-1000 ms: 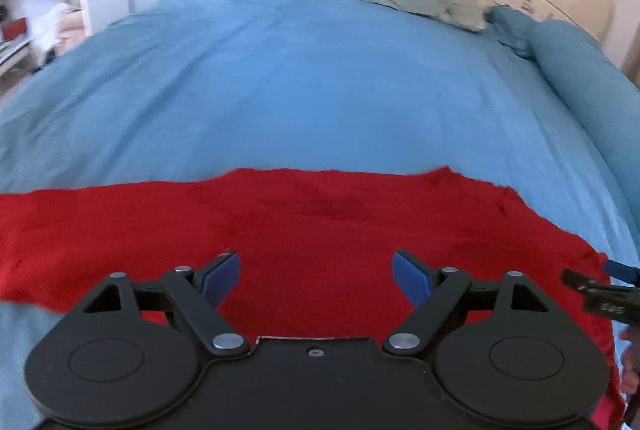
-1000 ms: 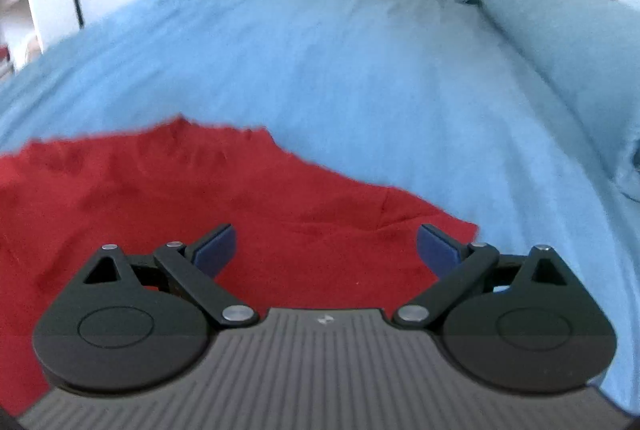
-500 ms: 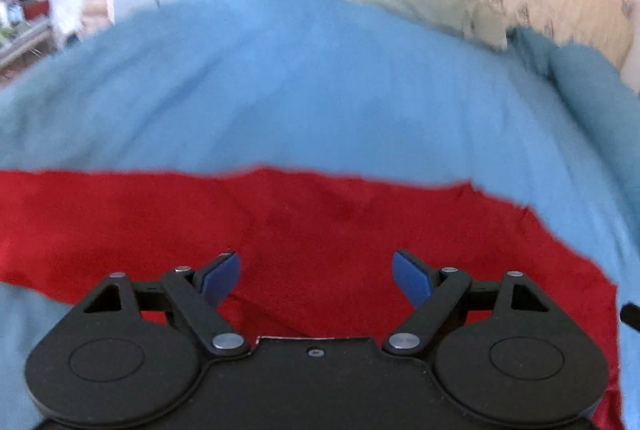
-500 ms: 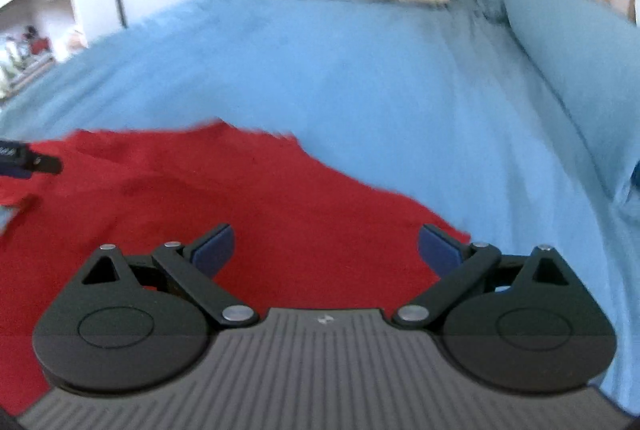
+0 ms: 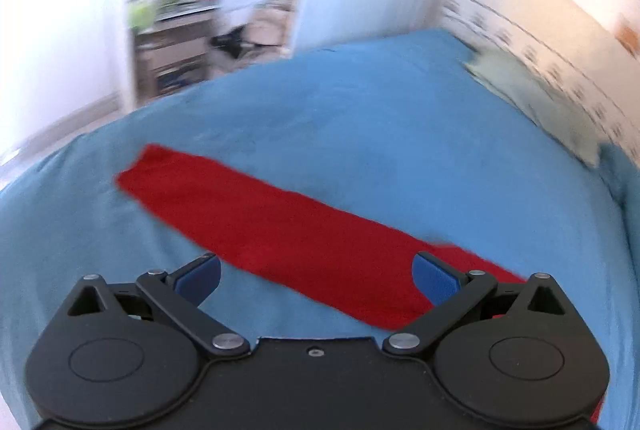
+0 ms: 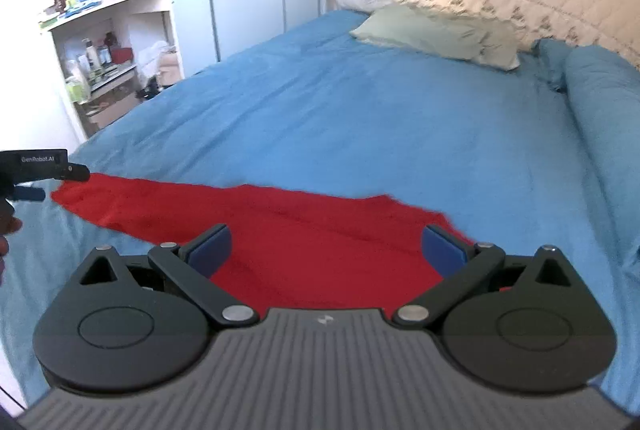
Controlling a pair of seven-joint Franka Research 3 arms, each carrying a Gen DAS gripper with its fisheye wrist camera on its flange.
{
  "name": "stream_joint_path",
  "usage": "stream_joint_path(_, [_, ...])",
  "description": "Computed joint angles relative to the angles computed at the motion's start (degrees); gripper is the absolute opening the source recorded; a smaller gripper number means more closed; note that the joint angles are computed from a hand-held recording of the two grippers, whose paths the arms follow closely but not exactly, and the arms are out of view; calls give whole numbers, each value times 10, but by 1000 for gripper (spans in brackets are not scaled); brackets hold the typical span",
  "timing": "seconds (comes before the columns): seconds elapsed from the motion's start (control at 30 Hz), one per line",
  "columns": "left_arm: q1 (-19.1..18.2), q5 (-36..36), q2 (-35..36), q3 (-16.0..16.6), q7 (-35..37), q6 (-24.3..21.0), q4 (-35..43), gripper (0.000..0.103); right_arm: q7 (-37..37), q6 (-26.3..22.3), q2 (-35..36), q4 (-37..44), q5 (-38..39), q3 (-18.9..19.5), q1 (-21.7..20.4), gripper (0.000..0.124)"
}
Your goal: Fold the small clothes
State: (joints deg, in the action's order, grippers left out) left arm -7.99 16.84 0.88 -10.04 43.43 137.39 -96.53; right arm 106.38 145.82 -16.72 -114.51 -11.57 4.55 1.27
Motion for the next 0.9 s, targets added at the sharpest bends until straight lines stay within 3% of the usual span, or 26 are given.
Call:
stream_joint_path(0.2, [52, -55, 20, 37, -7, 81, -49, 99, 72, -18, 82, 67, -13, 25, 37, 103])
stream_joint_path(0.47, [99, -151, 87, 41, 30, 117, -46, 60, 125, -47, 204, 169, -61, 4, 112, 103])
stream_joint_path(0.7, [96, -93, 97, 52, -8, 163, -53, 58, 143, -66, 234, 188, -61, -22, 151, 103])
stream_joint_path(0.8, [89, -45, 107, 61, -35, 145, -35, 38, 140, -65, 240, 192, -61, -29, 156, 103])
stream_joint_path(0.87, [90, -34, 120, 62, -44, 135, -19, 9, 138, -58, 242, 193, -60, -33, 157, 103])
stream_joint_path(0.9, [93, -38, 122, 60, -43, 133, -17, 7, 139, -54, 242, 191, -62, -35, 157, 103])
